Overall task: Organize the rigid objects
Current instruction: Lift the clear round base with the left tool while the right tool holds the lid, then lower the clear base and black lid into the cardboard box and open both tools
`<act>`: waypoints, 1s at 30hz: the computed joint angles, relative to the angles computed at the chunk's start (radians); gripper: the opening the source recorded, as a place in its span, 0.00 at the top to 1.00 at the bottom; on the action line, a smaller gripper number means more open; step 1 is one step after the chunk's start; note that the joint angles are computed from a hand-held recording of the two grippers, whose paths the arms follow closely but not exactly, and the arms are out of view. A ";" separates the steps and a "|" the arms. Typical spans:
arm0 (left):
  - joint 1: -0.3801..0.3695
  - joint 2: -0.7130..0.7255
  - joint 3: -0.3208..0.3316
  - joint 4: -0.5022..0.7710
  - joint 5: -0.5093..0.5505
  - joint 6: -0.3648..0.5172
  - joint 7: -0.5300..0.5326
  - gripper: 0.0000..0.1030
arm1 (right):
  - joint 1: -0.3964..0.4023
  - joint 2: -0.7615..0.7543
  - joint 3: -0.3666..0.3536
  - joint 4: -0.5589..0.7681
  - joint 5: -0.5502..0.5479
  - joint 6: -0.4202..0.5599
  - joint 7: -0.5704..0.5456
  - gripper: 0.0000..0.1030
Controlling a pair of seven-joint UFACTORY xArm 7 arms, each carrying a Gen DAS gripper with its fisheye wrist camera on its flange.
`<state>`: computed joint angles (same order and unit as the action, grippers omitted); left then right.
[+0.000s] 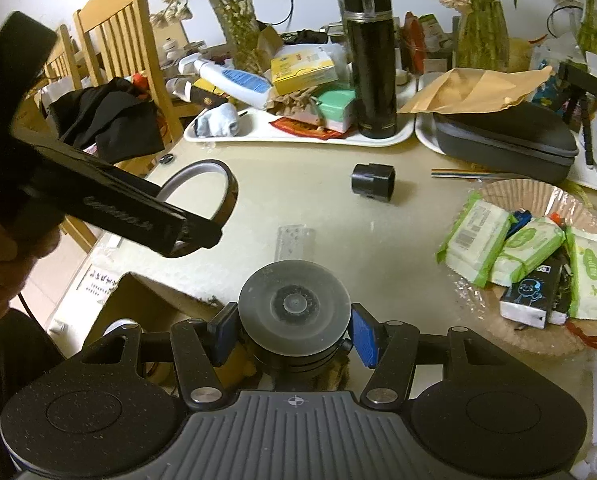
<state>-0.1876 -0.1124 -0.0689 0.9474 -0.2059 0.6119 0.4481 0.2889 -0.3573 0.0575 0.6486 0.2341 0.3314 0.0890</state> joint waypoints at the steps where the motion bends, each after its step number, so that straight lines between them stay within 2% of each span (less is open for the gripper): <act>1: 0.000 -0.012 0.002 -0.010 -0.004 0.002 0.005 0.16 | 0.000 -0.002 0.003 -0.001 -0.002 0.002 0.002 0.41; 16: -0.013 -0.166 0.045 -0.164 -0.070 0.033 0.120 0.16 | 0.032 -0.065 0.029 -0.061 -0.021 0.017 0.041 0.41; 30: -0.009 -0.244 0.073 -0.272 -0.083 0.068 0.172 0.15 | 0.068 -0.082 0.044 -0.080 -0.042 0.053 0.042 0.41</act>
<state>-0.1965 -0.3567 0.0039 0.6756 -0.2893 0.6804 0.6205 0.3567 -0.4390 0.1018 0.5687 0.1917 0.3842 0.1309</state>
